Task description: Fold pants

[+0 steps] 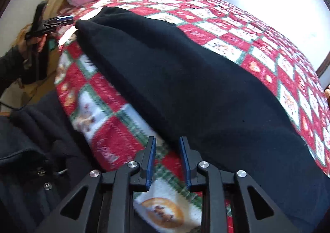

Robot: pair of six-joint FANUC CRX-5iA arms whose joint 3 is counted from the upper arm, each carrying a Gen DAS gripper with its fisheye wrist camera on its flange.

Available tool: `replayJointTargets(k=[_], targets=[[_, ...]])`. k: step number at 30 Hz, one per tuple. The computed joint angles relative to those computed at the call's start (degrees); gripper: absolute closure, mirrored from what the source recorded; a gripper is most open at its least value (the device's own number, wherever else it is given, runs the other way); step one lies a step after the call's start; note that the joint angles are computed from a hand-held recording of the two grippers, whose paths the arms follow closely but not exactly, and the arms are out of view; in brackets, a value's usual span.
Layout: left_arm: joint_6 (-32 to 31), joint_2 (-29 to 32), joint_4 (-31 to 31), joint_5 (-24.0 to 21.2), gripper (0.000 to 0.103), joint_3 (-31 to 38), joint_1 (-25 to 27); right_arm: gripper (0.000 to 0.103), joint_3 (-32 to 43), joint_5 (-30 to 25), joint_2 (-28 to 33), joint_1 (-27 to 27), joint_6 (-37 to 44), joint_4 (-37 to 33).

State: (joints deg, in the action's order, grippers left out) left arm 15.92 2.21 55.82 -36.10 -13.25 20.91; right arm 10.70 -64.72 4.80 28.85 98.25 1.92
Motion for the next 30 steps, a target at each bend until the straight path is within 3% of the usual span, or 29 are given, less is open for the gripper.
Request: replayJointTargets(k=[3, 5, 8, 12, 14, 16, 18, 21, 26, 28, 30], targets=[[-1.73, -0.53, 5.24, 0.34, 0.054, -0.41, -1.87, 0.078, 0.58, 0.52, 0.00, 0.76, 0.08, 0.24], [-4.20, -0.61, 9.11, 0.84, 0.046, -0.37, -4.88, 0.078, 1.67, 1.54, 0.69, 1.02, -0.44, 0.23], [-5.82, 0.89, 11.49, -1.51, 0.042, 1.54, -8.83, 0.078, 4.71, 2.80, 3.08, 0.93, -1.20, -1.30], [-4.78, 3.10, 7.90, -3.08, 0.042, 3.61, -13.10, 0.078, 7.14, 1.58, 6.15, 0.85, -2.36, -2.27], [-1.13, 4.53, 3.25, -5.43, 0.042, 4.93, -13.55, 0.078, 8.49, -1.90, 7.42, 0.13, -1.55, -4.50], [2.87, 5.46, -2.34, -8.60, 0.042, 5.60, -13.07, 0.078, 7.21, -1.91, 6.21, -0.02, -0.26, -5.20], [-2.07, 2.71, 0.92, -5.46, 0.039, 0.37, -13.58, 0.078, 8.35, -4.27, 6.14, -1.00, 0.90, -7.13], [-2.24, 1.65, 2.09, -7.58, 0.037, -0.67, -12.52, 0.078, 11.67, -6.38, 7.09, -2.78, 1.30, -9.63], [-0.32, 1.66, 0.44, -7.86, 0.037, 0.91, -12.64, 0.078, 23.01, -6.02, 12.23, -6.91, -4.31, -15.45], [-1.63, 1.14, 3.70, -6.91, 0.037, 0.32, -13.27, 0.076, 30.92, -8.30, 16.80, -9.20, -7.94, -20.29], [-3.58, 0.97, 7.00, -5.96, 0.030, -0.14, -14.26, 0.072, 37.59, -10.74, 21.14, -10.31, -11.13, -23.07]])
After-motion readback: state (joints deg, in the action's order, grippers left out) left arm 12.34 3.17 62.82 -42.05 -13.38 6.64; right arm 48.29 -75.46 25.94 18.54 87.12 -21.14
